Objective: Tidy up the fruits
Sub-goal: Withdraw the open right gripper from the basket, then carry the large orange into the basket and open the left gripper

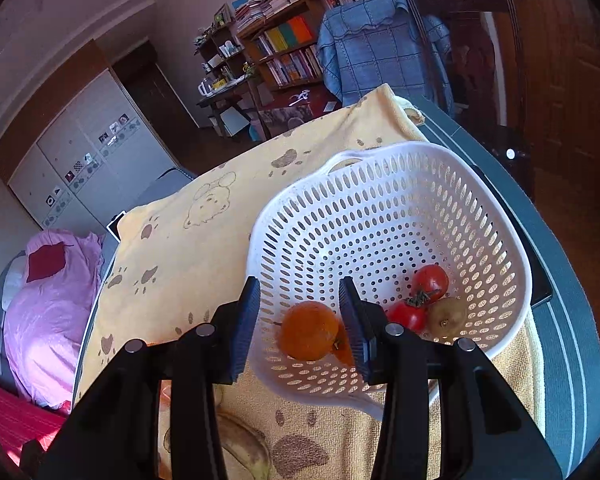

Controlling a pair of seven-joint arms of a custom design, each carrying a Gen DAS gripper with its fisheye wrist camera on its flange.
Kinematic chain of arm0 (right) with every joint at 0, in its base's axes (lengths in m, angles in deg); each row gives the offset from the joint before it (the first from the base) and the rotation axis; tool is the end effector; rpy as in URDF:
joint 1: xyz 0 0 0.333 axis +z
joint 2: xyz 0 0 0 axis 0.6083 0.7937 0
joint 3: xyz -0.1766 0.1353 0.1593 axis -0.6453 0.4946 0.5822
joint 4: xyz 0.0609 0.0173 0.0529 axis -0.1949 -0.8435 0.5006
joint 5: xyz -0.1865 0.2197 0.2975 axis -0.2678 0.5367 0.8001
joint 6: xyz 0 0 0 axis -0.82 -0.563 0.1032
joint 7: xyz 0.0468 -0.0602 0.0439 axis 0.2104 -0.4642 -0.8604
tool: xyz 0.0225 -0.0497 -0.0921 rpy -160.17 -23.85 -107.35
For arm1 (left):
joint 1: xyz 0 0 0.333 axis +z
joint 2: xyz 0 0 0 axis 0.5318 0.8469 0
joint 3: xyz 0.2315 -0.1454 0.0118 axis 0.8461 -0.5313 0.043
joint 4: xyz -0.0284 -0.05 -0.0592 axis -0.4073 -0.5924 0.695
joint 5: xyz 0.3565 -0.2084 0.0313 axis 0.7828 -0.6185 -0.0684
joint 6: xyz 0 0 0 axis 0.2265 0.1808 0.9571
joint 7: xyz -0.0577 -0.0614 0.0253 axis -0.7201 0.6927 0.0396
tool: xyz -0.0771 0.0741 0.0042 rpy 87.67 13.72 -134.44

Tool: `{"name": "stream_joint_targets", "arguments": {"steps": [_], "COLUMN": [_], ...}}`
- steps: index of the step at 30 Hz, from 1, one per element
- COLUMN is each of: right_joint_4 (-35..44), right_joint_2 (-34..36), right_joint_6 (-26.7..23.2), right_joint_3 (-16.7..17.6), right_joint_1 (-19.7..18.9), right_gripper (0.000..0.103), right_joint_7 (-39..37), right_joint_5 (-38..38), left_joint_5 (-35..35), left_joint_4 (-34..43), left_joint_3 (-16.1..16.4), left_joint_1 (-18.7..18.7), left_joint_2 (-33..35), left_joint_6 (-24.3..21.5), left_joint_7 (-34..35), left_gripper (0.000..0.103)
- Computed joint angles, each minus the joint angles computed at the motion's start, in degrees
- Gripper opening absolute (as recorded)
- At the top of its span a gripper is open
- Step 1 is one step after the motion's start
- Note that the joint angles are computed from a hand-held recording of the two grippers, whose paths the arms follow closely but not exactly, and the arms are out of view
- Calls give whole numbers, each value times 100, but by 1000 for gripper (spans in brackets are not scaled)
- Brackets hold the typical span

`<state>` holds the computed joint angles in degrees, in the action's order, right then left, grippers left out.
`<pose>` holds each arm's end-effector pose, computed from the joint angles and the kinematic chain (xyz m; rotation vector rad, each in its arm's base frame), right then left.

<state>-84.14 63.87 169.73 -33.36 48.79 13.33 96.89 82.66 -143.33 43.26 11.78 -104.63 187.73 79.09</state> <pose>0.6368 0.1370 0.4334 -1.5904 1.5910 -0.2305 0.4337 -0.2022 0.3761 -1.8474 1.8669 -1.0396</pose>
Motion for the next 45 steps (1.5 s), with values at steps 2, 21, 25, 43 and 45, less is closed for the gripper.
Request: {"name": "stream_joint_targets", "arguments": {"steps": [2, 21, 25, 43, 45], "right_joint_4": [-77, -1673, -1905, -1987, -1964], "right_joint_2": [-51, -1238, -1357, -1166, -1127], "right_joint_6": [36, 1158, 1098, 781, 759], "right_joint_3": [8, -122, -204, -272, -272], "right_joint_1": [4, 352, 432, 304, 282], "right_gripper": [42, 43, 43, 44, 44], "right_joint_7": [-28, -1525, -1690, -1172, -1120], "right_joint_5": [30, 986, 990, 912, 914], "left_joint_5": [-20, -49, -51, -94, -346], "left_joint_4": [0, 6, 84, 2733, 3166], "left_joint_3": [30, -156, -197, -850, -951], "left_joint_1": [-32, 204, 198, 485, 538], "left_joint_2": [7, -165, -273, 1407, 1759], "left_joint_6": [7, -163, -270, -808, -876], "left_joint_7": [15, -292, -321, 506, 830], "left_gripper": [43, 43, 43, 43, 43]}}
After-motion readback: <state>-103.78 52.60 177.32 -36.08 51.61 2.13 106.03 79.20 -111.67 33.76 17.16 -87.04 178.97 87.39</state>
